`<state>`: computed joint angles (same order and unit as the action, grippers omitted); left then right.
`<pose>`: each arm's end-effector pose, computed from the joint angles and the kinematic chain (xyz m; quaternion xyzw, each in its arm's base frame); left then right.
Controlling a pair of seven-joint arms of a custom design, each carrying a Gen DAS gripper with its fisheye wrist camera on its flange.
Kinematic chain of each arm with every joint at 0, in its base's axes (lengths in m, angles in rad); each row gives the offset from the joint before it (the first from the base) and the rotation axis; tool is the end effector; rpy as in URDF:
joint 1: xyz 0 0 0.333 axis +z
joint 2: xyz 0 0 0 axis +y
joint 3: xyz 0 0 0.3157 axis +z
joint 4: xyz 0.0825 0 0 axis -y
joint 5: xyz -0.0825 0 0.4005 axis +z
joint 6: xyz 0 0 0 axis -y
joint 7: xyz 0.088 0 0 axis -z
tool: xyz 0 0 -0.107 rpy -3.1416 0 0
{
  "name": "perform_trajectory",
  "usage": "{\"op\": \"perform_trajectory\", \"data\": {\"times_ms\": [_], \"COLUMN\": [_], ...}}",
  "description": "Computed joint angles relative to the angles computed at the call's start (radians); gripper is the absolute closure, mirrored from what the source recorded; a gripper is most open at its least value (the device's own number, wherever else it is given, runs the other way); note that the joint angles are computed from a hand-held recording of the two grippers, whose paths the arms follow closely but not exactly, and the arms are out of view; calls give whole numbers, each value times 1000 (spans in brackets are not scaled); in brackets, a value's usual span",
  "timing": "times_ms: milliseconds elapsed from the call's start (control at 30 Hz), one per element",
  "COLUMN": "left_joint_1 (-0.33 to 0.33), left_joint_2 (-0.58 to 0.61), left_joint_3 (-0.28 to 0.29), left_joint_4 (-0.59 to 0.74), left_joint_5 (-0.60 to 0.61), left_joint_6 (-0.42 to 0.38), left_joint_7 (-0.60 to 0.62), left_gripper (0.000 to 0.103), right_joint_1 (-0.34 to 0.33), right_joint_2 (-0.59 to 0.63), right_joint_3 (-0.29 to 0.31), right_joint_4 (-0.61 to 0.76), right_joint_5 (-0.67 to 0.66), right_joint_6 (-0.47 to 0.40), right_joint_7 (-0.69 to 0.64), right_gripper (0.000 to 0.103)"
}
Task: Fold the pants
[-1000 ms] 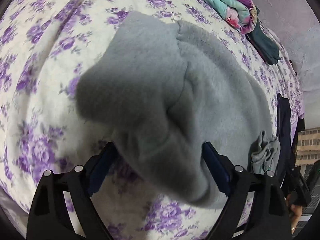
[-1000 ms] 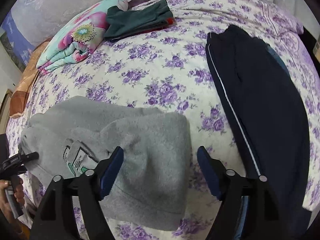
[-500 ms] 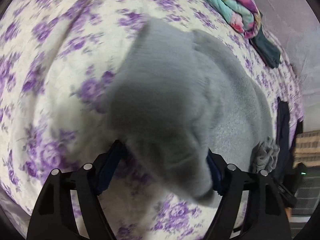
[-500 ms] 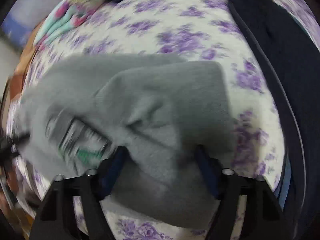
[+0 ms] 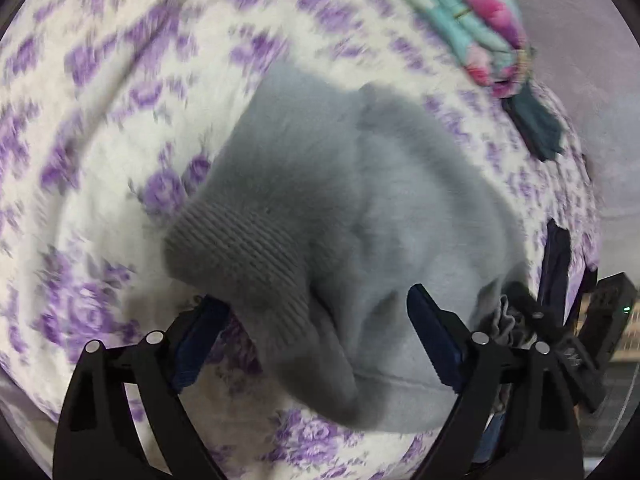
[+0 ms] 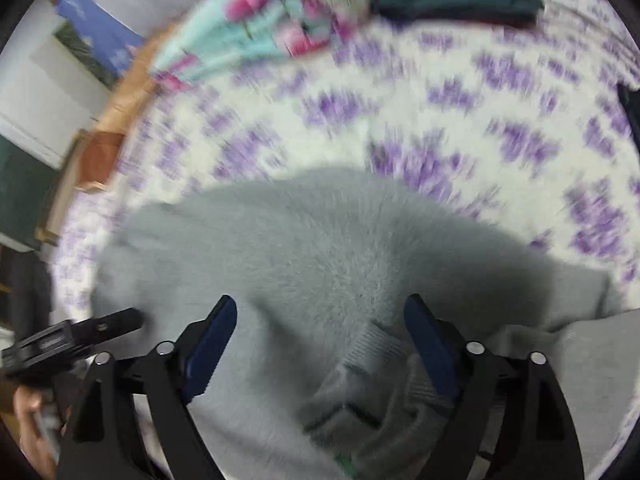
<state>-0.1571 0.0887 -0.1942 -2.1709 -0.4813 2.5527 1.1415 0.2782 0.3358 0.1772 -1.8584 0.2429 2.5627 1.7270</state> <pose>0.5527 -0.1946 0.3719 0.8252 -0.5205 0.1950 0.1009 0.6120 0.2859 0.3716 -0.7243 0.6556 0.0148 0.2130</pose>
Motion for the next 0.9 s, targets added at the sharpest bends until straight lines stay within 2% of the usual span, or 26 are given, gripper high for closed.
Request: {"op": "perform_trajectory", "data": {"times_ms": [67,100,133,233,300,367,433,500,567,600,633,700,733,800,833,900], "left_joint_1": [-4,-7,1,-17,-33,-56,-86,-114,-149,-165,-181,-204,-213,-244,-243,-237], "left_joint_2": [11,8,2,-34,-65,-96,-125,-120,-84,-60,-15,50,79,128,123,99], "left_joint_3": [1,1,-12,-5,-8,-25,-53,-69,-89,-98,-111,-120,-120,-104,-103,-98], "left_joint_4": [-3,-1,1,0,17,59,105,152,211,233,271,326,351,416,408,376], "left_joint_5": [21,45,18,91,211,374,471,455,411,369,325,299,300,368,357,335], "left_joint_6": [9,8,8,-6,-34,-71,-57,-26,4,16,13,-26,-59,-168,-175,-135], "left_joint_7": [-14,-12,51,21,-29,-63,-6,106,239,310,382,441,464,431,442,460], "left_gripper": [34,49,64,76,78,78,78,78,75,71,62,52,51,51,51,50], "right_joint_1": [47,44,29,-5,-24,-29,-26,-24,-32,-44,-45,-83,-90,-64,-45,2], "right_joint_2": [20,13,-4,-85,-173,-270,-373,-458,-522,-555,-573,-604,-618,-644,-652,-647], "right_joint_3": [-28,-20,-2,28,33,12,-26,-75,-114,-130,-146,-159,-170,-217,-240,-283], "right_joint_4": [30,23,12,-68,-148,-233,-325,-405,-471,-506,-529,-569,-586,-622,-636,-642], "right_joint_5": [-118,-122,-96,9,101,190,285,326,315,293,285,215,199,234,251,284], "right_joint_6": [-43,-34,-42,6,44,75,109,135,162,180,194,202,202,220,228,233], "right_joint_7": [35,17,-18,-109,-200,-263,-304,-299,-230,-179,-158,-36,3,19,16,-13], "right_gripper": [14,13,13,15,15,15,15,15,15,15,15,15,15,15,14,11]}}
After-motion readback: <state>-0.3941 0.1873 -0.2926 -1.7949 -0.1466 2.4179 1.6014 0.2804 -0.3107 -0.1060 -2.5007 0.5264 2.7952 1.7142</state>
